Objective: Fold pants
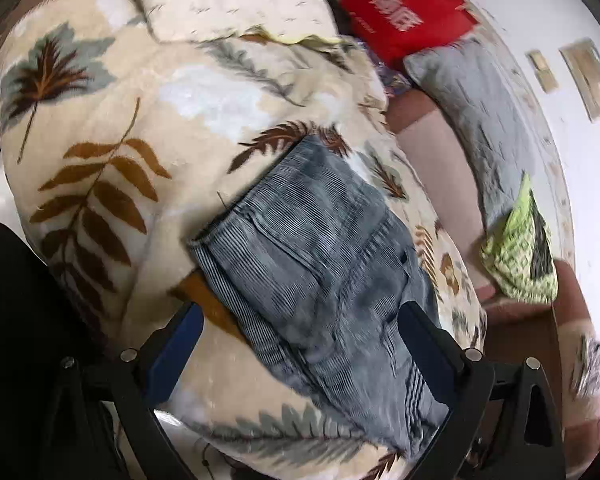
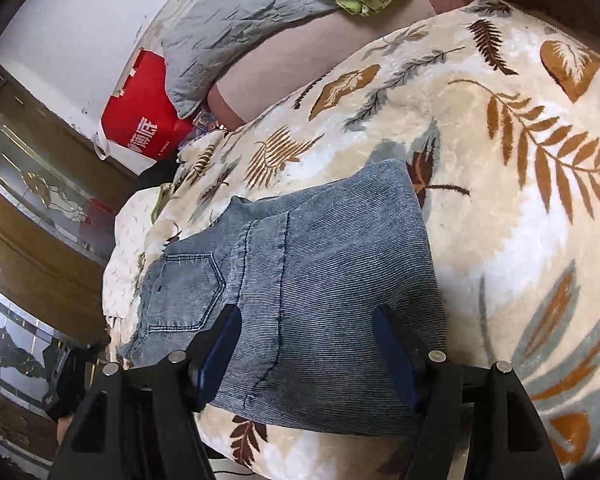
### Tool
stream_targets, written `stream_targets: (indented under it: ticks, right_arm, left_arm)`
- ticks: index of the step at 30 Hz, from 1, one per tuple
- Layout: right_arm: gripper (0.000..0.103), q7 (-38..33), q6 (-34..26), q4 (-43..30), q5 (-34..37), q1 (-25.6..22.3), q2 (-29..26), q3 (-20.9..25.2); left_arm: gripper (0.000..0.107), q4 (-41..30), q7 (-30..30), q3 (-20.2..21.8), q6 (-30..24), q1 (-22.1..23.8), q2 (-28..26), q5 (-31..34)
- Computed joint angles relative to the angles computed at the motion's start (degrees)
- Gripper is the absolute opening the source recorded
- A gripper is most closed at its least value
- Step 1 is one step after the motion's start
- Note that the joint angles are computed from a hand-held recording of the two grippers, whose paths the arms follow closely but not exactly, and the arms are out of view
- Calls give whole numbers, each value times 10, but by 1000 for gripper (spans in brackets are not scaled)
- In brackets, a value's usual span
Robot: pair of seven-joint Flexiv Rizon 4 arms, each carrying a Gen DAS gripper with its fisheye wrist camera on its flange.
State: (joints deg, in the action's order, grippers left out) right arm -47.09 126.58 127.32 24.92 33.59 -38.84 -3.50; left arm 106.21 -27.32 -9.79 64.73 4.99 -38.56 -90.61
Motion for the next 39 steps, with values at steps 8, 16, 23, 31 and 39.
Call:
stream_targets:
  ticks: [8,16,23,31,39]
  right_arm:
    - [71,4,-2,-12,-7,-5,23,19]
    - [71,129,-104,-150,-267,-199,-37,191]
    - [73,199,-303,-288,-405,-271,-136,273]
    - [73,165,-388,-314,-370,-210,-99,212]
    - [73,140,-401,-323,-334,-159,-81,164]
  left_arm:
    - [42,-48,-80,-10,-43,26,-39,68]
    - [23,-52,-86,-27,-29,46,-50,107]
    - [23,-48,-66,-36,7,47,-50,135]
    - [22,-51,-76,-45,5,61,-55,167]
    - [22,-51,-71,-54,19,64,-56,174]
